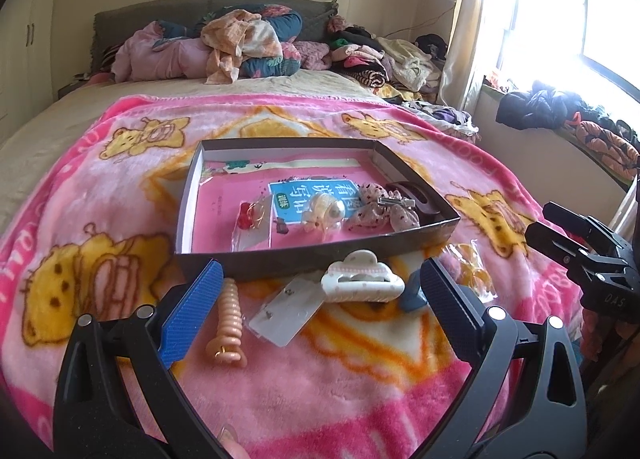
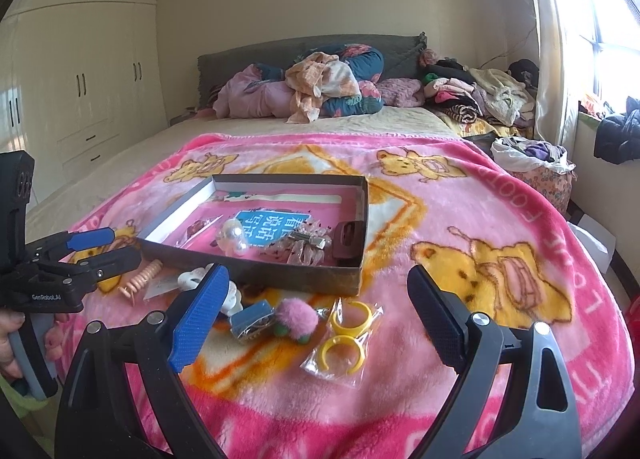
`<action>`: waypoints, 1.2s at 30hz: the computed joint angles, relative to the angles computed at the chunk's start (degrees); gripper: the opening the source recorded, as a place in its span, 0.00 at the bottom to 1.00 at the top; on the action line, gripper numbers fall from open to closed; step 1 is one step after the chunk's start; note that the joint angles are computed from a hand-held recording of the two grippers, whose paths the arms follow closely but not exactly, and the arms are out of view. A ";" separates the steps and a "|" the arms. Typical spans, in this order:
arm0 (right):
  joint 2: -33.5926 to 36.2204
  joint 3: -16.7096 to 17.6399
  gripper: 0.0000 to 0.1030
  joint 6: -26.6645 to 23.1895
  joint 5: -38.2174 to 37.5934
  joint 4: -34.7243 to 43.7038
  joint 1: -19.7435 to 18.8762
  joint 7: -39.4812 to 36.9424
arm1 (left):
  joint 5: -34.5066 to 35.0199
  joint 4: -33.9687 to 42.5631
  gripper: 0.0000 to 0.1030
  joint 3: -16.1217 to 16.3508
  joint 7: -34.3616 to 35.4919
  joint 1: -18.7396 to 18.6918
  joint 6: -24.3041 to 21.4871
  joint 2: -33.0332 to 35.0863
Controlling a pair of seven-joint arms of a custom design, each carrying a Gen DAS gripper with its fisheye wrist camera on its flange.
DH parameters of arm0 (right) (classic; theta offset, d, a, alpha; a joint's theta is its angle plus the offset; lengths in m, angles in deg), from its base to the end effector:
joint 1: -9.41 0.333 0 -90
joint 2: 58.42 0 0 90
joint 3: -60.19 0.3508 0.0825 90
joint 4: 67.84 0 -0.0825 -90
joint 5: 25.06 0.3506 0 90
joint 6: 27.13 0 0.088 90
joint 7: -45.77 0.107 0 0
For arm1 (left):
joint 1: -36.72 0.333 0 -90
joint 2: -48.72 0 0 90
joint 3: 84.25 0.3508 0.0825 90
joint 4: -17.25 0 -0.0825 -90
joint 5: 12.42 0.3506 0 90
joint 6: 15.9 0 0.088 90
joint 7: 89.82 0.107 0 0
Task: Organize jewelry
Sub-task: 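Withdraw both open tools from the box toward the remaining accessories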
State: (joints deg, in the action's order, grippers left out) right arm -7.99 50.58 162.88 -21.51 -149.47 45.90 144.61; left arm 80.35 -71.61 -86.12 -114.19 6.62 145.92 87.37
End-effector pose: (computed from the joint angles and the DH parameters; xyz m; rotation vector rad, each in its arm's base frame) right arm 0.6722 0.3872 0.3431 -1.8079 1.2244 -0.6291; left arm 0.5811 -0.4159 0.3281 -1.6883 1.6986 -1.0218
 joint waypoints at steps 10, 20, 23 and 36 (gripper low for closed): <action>-0.49 0.16 0.86 -0.35 -0.47 -1.24 0.76 -0.84 | 0.79 -2.34 0.88 -0.80 -0.85 0.19 -0.59 -0.88; -0.22 2.40 0.86 -1.91 -2.15 -1.77 0.03 -1.84 | -0.07 -4.35 0.88 -1.26 -0.08 0.45 -0.55 -1.02; 0.11 2.79 0.86 -2.69 -2.78 -1.60 0.01 -2.08 | 0.09 -5.05 0.88 -1.33 -0.23 0.61 -0.28 -1.12; 2.30 -1.89 0.86 -8.20 -3.48 1.23 3.39 3.12 | 1.31 -3.88 0.87 -2.10 2.47 1.11 0.14 0.59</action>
State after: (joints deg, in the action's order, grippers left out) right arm -5.70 48.69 154.68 -25.00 -148.23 49.29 147.72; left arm 81.66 -75.50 -88.22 -111.72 7.73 146.07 87.96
